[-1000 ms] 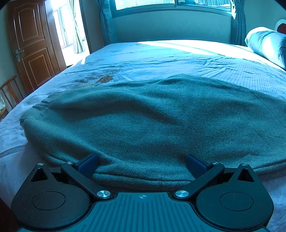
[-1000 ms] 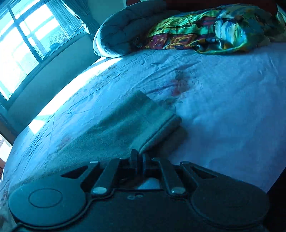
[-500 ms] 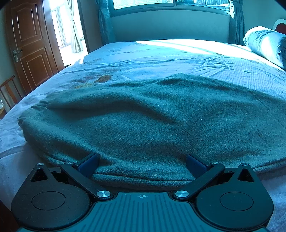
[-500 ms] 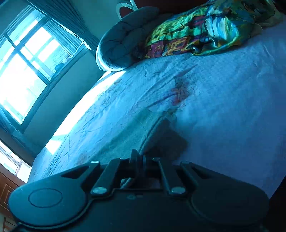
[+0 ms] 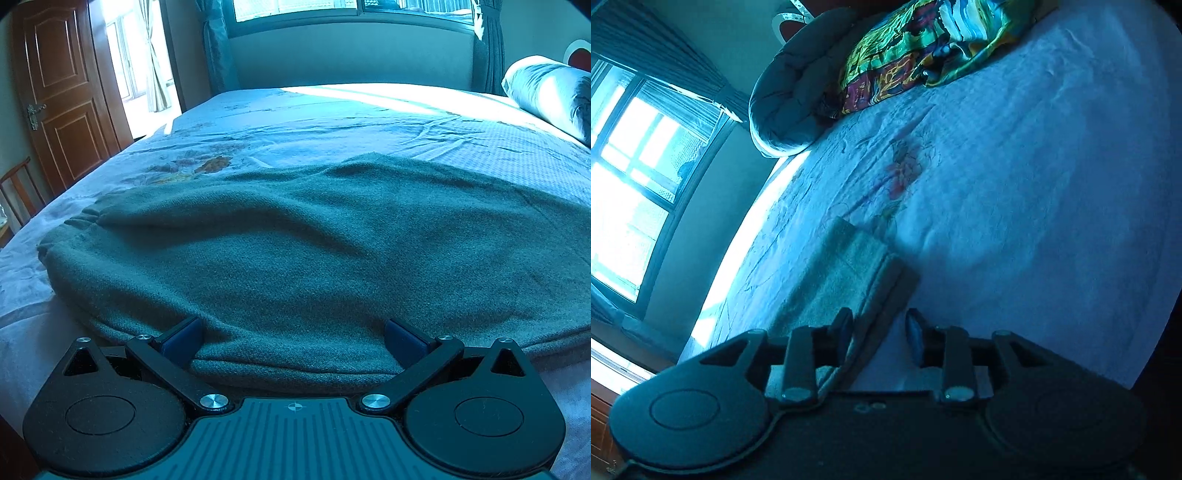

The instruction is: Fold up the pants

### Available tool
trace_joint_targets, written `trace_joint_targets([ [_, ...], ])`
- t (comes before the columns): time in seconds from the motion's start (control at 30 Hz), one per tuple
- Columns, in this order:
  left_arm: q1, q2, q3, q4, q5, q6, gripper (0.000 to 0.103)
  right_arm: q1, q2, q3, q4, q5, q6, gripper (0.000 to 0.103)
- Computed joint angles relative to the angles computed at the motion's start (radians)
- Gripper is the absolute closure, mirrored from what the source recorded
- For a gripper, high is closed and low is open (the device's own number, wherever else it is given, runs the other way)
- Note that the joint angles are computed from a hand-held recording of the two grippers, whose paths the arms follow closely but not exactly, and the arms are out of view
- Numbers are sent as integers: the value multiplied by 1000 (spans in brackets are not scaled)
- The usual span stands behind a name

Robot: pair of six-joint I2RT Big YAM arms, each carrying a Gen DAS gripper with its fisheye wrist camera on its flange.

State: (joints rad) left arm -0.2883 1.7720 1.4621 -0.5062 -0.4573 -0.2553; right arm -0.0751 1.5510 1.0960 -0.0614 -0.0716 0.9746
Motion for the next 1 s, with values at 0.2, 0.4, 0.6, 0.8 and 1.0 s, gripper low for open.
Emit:
trace_joint_targets([
  [0.2, 5, -2, -3, 6, 14, 7, 0, 33, -4, 91, -10, 39, -202, 98],
  [0.4, 7, -10, -19, 28, 22, 8, 0, 34, -81, 36, 143, 59, -389, 98],
  [0.6, 16, -22, -33, 37, 50, 26, 0, -48, 54, -10, 102, -79, -130, 98],
  [0.8, 22, -51, -64, 74, 64, 16, 0, 46, -64, -3, -1, 93, -293, 90],
  [1.0, 22, -120, -131, 102, 37, -22, 0, 136, -87, 28, -27, -3, -226, 87],
])
